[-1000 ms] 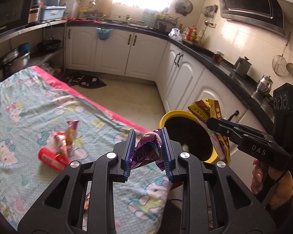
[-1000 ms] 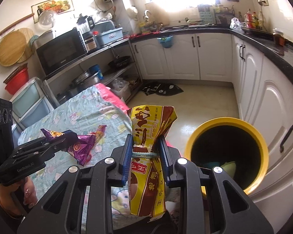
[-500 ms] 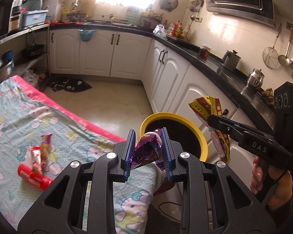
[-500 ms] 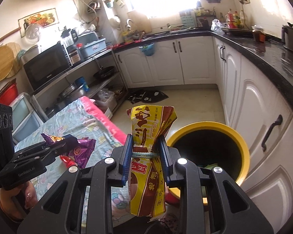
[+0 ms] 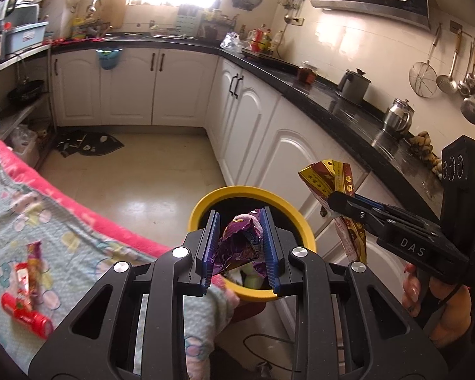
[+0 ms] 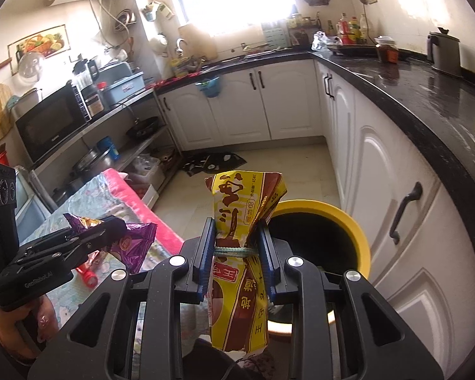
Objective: Collect trash
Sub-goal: 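Carry the yellow-brown bag and purple wrapper with both tools over the yellow bin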
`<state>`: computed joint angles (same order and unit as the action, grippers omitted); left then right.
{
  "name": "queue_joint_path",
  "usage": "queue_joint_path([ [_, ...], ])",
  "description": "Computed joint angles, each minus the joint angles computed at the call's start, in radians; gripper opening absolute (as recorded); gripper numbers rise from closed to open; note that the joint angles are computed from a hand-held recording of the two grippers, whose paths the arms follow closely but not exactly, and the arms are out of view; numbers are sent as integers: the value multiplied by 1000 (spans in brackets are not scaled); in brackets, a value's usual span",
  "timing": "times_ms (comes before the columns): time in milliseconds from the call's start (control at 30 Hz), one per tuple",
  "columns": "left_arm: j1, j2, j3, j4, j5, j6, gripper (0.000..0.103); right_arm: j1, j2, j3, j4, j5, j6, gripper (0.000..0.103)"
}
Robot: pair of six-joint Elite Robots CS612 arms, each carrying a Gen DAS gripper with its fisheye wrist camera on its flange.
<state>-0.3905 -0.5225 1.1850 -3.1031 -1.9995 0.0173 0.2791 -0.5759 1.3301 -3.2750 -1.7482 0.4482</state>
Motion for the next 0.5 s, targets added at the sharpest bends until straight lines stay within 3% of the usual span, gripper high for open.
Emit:
queue_joint_path([
  [500,-29,77,-152,147,-15,21,20,-27,15,-9,65,-32,29,26],
])
